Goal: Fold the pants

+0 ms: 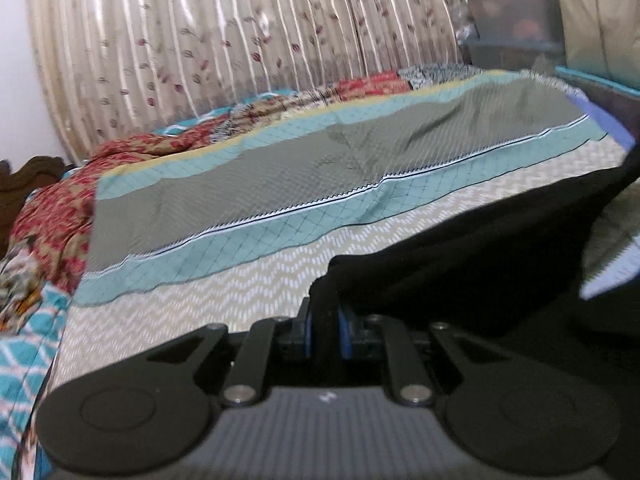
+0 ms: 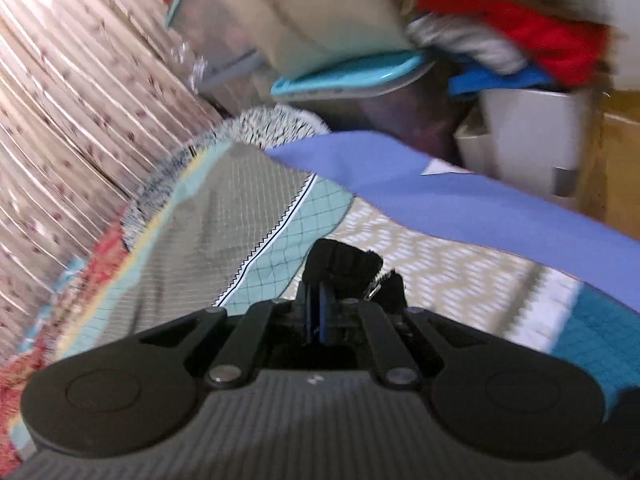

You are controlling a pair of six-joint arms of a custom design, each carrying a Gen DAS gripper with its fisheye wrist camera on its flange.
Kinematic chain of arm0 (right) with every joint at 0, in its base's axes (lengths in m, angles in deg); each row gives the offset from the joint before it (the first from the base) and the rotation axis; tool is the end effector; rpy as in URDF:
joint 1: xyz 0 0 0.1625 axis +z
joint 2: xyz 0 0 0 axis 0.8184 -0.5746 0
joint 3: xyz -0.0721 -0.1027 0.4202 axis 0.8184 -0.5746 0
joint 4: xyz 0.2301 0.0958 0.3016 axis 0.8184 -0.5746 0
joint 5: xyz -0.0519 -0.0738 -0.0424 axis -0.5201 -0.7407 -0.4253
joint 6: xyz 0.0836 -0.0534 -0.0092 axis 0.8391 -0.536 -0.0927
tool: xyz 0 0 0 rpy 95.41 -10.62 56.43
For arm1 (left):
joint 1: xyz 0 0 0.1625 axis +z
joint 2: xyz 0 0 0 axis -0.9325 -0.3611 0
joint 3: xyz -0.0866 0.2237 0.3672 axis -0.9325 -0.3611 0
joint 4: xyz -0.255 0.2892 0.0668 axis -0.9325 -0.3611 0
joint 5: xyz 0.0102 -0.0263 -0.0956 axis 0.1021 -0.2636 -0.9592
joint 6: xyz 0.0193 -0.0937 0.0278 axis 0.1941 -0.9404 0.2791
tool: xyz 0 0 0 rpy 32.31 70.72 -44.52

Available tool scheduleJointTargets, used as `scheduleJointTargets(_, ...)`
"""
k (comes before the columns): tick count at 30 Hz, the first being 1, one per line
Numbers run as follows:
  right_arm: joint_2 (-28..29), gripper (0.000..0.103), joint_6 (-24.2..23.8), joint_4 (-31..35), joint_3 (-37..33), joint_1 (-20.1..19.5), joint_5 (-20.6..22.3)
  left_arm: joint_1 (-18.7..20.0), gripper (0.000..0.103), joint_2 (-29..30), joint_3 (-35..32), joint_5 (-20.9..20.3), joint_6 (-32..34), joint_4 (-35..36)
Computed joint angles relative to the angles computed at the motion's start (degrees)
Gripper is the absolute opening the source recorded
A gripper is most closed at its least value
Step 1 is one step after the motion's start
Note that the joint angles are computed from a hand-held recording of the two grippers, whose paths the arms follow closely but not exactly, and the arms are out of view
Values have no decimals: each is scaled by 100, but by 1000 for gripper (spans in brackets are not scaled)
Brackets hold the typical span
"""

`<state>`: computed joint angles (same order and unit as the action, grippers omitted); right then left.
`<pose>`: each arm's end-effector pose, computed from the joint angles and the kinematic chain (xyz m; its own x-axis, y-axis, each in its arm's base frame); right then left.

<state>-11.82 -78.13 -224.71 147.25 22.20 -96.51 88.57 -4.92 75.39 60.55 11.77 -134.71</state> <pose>-0.0089 -0.5411 0.5796 -0.9128 0.3849 0.1367 0.0536 0.4446 -0.8941 -0.3395 -0.3627 0.1377 -0.4967 -0.0539 -0.8663 0.6825 0.5923 -0.4282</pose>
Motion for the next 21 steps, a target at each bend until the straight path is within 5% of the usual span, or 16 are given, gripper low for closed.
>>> scheduleJointTargets(6, -1653, 6, -161, 92, 1361, -1148, 1173, -1071, 12, -285, 466, -741, -1949, 1101)
scheduleJointTargets(12, -2809, 6, -301, 150, 2502, -2895, 2320, -1657, 12, -77, 851, -1584, -2369, 697)
scheduleJointTargets(16, -2655, 13, -465, -124, 2869, -3248, 1832, -1657, 19, 125, 1045, -2113, -2103, 285)
scheduleJointTargets(18, -2631, 22, -136, -222, 2932, -3341, 1731, -1734, 24, 5, 1153, -2316, -2140, 217)
scheduleJointTargets(19, -2666, 34, 115, -493, 3028, -3382, 1715, -1921, 29, -84, 1251, -2444, -2299, 166)
scheduleJointTargets(21, -2648, 34, 386, -1250, 3191, -3147, 1194, -2274, 45, -442, 1393, -2556, -2717, 319)
